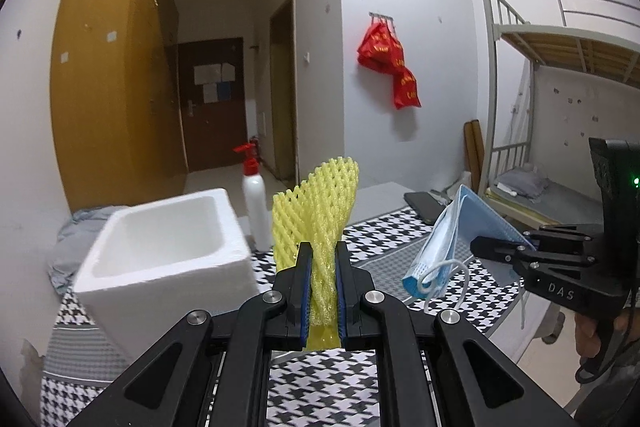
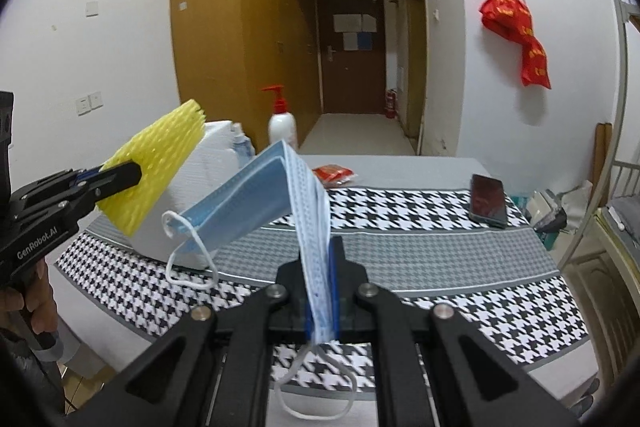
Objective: Organize soft objects
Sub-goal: 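Carry the blue mask over the foam box with the right tool while the left tool holds the net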
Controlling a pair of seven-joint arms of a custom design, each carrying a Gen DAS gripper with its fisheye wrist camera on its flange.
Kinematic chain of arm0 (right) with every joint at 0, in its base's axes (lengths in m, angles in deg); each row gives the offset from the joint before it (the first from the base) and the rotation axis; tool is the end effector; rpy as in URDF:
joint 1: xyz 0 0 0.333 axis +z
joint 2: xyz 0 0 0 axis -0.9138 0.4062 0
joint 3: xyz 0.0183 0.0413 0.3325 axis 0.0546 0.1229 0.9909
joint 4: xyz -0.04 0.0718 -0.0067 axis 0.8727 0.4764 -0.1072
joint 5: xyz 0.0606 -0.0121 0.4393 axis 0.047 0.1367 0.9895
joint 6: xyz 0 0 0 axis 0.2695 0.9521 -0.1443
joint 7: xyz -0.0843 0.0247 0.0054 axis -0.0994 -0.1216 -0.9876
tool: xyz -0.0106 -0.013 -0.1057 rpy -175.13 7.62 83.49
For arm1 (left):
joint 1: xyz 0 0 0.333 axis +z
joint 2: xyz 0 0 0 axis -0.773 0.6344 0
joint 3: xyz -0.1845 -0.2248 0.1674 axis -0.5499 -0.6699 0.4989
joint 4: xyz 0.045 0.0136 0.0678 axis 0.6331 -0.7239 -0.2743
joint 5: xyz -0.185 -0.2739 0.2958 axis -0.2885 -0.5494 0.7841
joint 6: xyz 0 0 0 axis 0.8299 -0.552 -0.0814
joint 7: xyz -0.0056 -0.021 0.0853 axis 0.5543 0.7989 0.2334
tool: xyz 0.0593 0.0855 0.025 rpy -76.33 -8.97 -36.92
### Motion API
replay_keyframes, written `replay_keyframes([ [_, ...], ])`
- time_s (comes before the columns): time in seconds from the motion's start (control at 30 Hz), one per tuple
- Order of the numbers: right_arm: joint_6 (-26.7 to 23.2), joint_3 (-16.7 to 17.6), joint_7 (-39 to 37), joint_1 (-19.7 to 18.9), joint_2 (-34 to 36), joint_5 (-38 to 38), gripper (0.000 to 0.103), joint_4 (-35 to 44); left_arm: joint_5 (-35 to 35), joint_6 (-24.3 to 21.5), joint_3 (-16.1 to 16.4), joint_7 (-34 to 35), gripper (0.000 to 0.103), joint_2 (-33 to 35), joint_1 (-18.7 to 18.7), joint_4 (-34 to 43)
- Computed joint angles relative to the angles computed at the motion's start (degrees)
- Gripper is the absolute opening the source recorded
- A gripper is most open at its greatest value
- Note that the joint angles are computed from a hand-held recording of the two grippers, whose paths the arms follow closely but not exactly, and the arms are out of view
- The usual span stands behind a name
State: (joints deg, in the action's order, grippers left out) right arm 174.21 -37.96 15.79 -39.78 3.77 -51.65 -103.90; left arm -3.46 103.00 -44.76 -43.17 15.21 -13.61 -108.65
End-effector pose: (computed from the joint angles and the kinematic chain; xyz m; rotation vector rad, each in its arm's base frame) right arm 0.5382 0.4626 0.5557 -1.8974 0.9093 -0.4739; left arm 0.4279 -0.3515 0.5605 -1.4833 1.4153 -0.9634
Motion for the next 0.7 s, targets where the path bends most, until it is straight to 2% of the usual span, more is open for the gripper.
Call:
replay_keyframes([
  [0.1, 0.6, 1.9, -2.0, -0.7, 0.2, 1.2, 0.009, 0.1, -0.1, -1.3, 1.5, -0.3, 0.011, -2.0, -1.9, -1.5],
  [0.23, 0.7, 6.2, -6.8, -3.1, 1.0, 5.1, 0.009, 0.8, 0.2, -4.1, 3.1, -1.3, 0.011, -3.7, -4.3, -3.0],
  [0.47, 0.2, 15.4, -18.5, -8.0, 3.6, 13.1, 0.009, 3.3, 2.2, -9.0, 6.4, -4.7, 0.011, -7.7, -8.7, -5.9],
  [0.7, -1.2, 20.0, -26.4, -9.0, 6.8, 17.6, 0.009, 7.0, 4.9, -15.0, 9.6, -9.0, 0.011, -10.8, -12.9, -8.8],
])
